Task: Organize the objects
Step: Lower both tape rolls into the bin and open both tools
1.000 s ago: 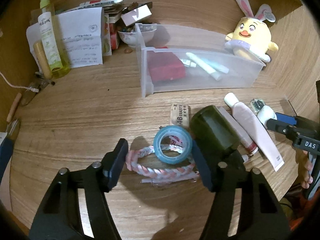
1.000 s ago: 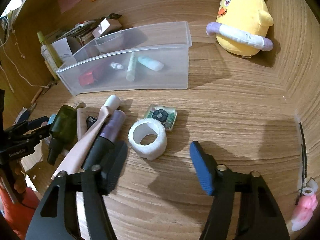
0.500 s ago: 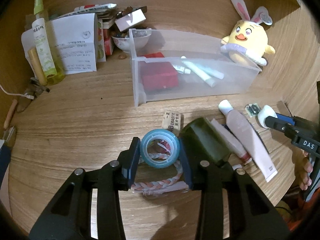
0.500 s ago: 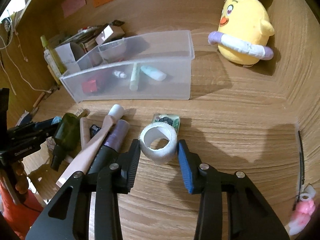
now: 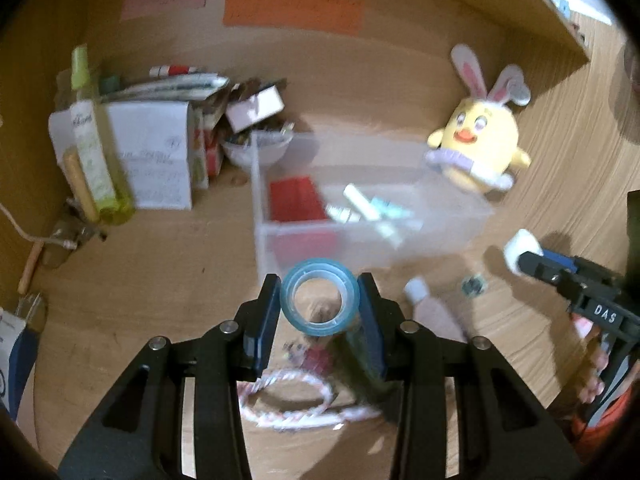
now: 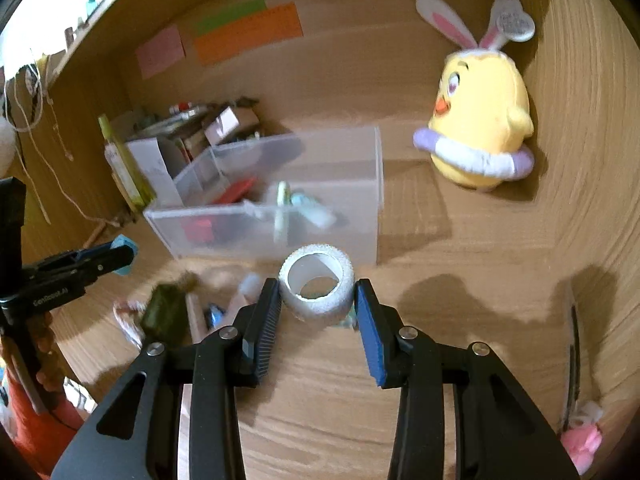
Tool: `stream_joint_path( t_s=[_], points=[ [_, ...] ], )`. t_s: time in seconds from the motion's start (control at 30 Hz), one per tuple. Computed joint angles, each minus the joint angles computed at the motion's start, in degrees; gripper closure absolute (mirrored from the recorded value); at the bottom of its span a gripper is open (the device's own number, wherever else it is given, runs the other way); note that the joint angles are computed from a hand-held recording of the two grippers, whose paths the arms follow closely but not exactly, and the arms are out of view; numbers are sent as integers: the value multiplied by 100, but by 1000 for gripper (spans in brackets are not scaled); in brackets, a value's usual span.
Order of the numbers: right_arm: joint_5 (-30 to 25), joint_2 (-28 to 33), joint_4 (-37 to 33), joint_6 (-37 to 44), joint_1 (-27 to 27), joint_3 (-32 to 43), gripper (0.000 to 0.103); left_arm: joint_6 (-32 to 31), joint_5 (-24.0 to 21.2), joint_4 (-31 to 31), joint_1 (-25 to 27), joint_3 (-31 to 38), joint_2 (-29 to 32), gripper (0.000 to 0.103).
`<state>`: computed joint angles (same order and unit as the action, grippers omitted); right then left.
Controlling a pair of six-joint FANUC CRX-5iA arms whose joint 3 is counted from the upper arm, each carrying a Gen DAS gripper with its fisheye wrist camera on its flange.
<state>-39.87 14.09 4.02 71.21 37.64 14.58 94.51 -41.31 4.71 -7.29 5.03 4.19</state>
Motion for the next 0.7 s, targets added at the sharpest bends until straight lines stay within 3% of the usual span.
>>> stream_joint_path(
  t_s=[0.4, 0.7],
  points=[
    [205, 431, 65, 451, 102, 998, 68, -231, 66, 359, -41, 1019, 578, 64],
    [-459, 1227, -106, 763, 62, 2293, 68, -203, -657, 266, -81, 2199, 1356, 64]
  ],
)
